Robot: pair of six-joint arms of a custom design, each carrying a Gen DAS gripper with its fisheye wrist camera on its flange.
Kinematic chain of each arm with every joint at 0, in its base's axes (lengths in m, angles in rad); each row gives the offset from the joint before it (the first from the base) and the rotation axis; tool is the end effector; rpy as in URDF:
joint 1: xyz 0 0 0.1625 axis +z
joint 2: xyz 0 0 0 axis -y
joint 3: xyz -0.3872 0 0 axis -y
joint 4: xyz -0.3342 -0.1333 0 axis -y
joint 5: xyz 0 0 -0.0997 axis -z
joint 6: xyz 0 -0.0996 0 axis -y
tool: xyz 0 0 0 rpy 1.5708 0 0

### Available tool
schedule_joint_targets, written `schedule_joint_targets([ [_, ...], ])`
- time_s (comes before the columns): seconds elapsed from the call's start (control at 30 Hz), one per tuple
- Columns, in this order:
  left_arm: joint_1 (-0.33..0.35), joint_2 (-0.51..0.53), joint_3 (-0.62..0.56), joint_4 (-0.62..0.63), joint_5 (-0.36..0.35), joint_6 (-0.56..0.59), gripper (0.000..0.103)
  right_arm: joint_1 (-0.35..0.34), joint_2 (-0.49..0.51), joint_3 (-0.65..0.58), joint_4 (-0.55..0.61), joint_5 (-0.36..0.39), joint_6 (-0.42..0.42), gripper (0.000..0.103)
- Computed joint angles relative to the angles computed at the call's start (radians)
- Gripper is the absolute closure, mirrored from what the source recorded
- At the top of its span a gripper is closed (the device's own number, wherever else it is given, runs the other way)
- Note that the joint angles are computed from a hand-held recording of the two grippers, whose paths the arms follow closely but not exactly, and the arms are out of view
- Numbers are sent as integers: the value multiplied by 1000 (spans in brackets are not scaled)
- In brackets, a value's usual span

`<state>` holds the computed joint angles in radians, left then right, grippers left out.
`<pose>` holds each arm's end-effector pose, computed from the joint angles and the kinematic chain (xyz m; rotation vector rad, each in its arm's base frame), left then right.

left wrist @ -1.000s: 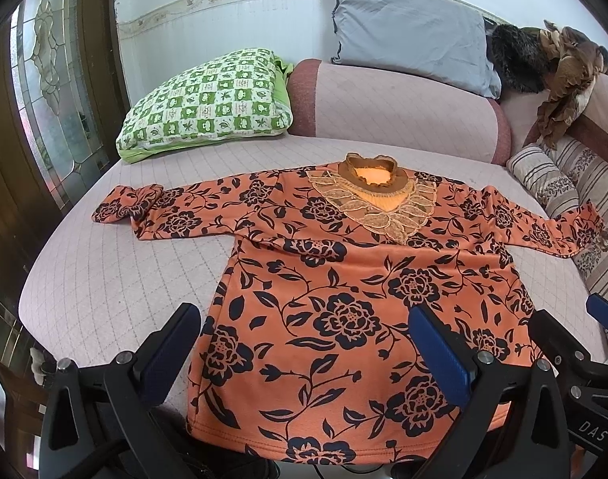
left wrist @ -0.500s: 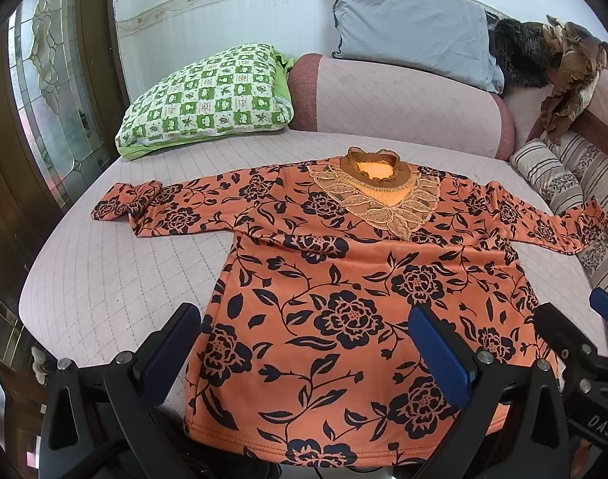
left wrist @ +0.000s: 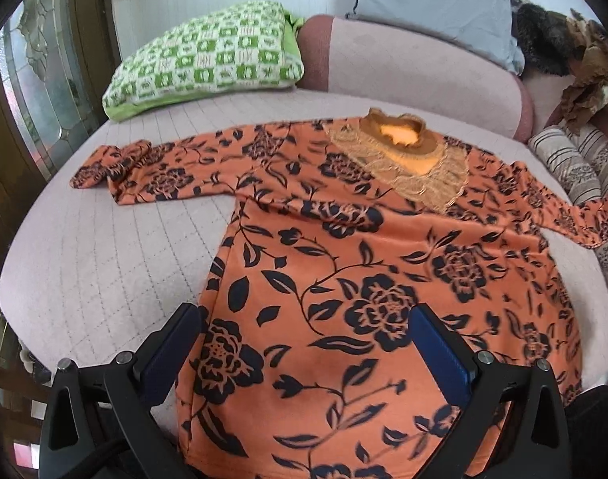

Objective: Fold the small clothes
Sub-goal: 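Grasp the sleeve cuff with the right tool and lift it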

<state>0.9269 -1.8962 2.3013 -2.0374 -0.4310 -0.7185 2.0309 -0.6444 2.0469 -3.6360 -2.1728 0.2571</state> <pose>0.0076 -0.3626 0.3623 -0.1212 2.1233 -0.9089 0.2885 -0.4090 0.0622 -0.0127 -2.6042 1.1164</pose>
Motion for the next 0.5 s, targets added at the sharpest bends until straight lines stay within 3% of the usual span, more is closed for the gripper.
schedule_joint_targets([
  [0.07, 36, 37, 4, -107, -4, 80, 0, -97, -50, 11, -34, 11, 15, 5],
  [0.13, 75, 85, -1, -236, -15, 174, 0, -142, -74, -38, -6, -53, -21, 14],
  [0.23, 123, 166, -13, -446, -19, 336, 0, -153, -39, -196, -23, -225, -209, 16],
  [0.37, 184, 276, -57, -698, -43, 531, 0, -172, 61, -467, -24, -365, -482, 21],
  [0.5, 242, 356, -98, -853, -86, 664, 0, -196, 179, -707, 10, -443, -654, 30],
])
